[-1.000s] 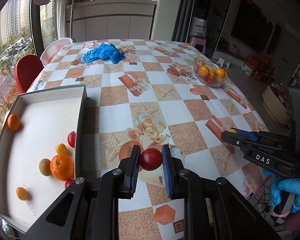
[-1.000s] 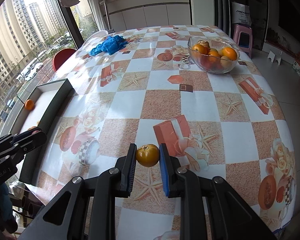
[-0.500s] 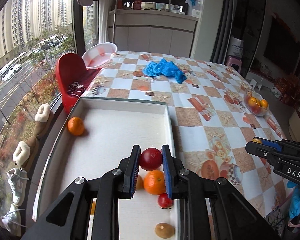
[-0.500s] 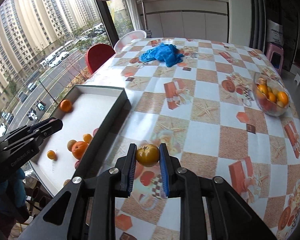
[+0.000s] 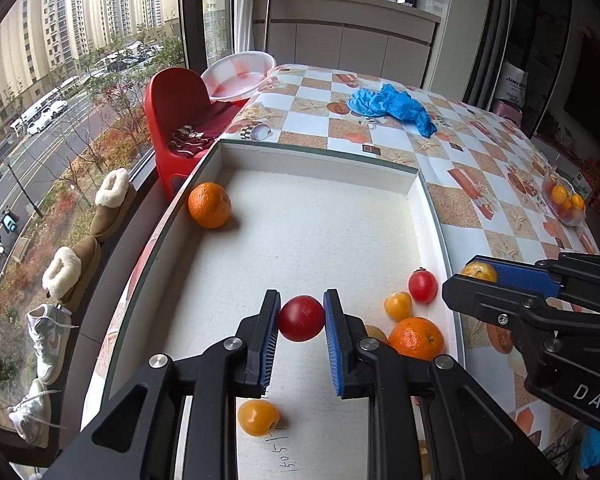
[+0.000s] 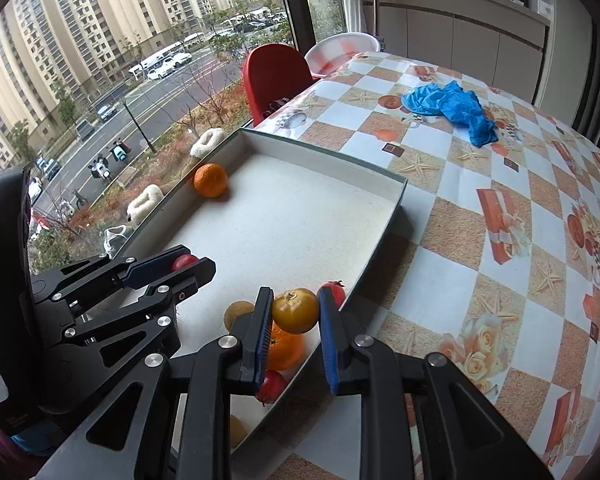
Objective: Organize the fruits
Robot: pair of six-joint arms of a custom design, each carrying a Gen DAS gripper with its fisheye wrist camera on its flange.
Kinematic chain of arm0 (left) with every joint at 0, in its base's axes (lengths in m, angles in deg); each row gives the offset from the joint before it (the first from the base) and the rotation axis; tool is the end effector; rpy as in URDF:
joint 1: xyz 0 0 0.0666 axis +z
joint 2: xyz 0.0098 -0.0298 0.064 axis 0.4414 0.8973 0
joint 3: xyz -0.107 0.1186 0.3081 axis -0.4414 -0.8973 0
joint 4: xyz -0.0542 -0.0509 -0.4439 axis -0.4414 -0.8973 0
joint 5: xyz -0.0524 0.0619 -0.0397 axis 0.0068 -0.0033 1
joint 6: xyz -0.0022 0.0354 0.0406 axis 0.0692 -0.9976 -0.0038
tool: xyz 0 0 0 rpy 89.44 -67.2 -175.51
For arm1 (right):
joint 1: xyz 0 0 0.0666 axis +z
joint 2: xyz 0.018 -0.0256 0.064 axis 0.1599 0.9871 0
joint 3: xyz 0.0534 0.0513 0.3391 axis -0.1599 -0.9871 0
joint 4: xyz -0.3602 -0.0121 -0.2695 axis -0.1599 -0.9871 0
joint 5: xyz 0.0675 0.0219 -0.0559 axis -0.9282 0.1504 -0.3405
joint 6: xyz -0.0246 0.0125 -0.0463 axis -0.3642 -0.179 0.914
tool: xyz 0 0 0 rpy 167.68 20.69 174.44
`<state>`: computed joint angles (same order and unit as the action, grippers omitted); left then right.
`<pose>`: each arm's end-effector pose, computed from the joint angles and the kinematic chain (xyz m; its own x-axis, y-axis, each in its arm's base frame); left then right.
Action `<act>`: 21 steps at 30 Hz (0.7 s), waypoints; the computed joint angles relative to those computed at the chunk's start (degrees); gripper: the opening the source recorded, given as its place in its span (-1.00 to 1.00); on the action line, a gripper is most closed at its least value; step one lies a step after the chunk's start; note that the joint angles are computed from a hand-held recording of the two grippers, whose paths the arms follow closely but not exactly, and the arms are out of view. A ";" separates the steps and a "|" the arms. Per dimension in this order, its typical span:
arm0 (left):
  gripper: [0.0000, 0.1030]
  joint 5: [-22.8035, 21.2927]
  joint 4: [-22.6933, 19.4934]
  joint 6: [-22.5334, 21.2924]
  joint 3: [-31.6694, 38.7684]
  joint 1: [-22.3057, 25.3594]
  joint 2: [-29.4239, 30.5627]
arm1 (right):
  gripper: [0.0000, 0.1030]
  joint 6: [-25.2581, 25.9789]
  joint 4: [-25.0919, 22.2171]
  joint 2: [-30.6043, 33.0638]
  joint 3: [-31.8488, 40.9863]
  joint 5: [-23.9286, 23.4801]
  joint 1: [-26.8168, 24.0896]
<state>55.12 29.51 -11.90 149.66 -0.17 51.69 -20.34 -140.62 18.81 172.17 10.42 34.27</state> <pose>0.6111 -0.3001 0.3861 -0.7792 0.1688 -0.6036 0.2507 0.9666 -0.0535 0.6055 0.2851 0.4272 -0.8604 -0.0832 -0.5028 -0.2098 0.9569 0.2007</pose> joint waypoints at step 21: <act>0.89 -0.88 1.56 -1.31 -2.80 -0.51 -1.90 | 0.41 0.83 -1.24 0.10 0.75 3.58 0.50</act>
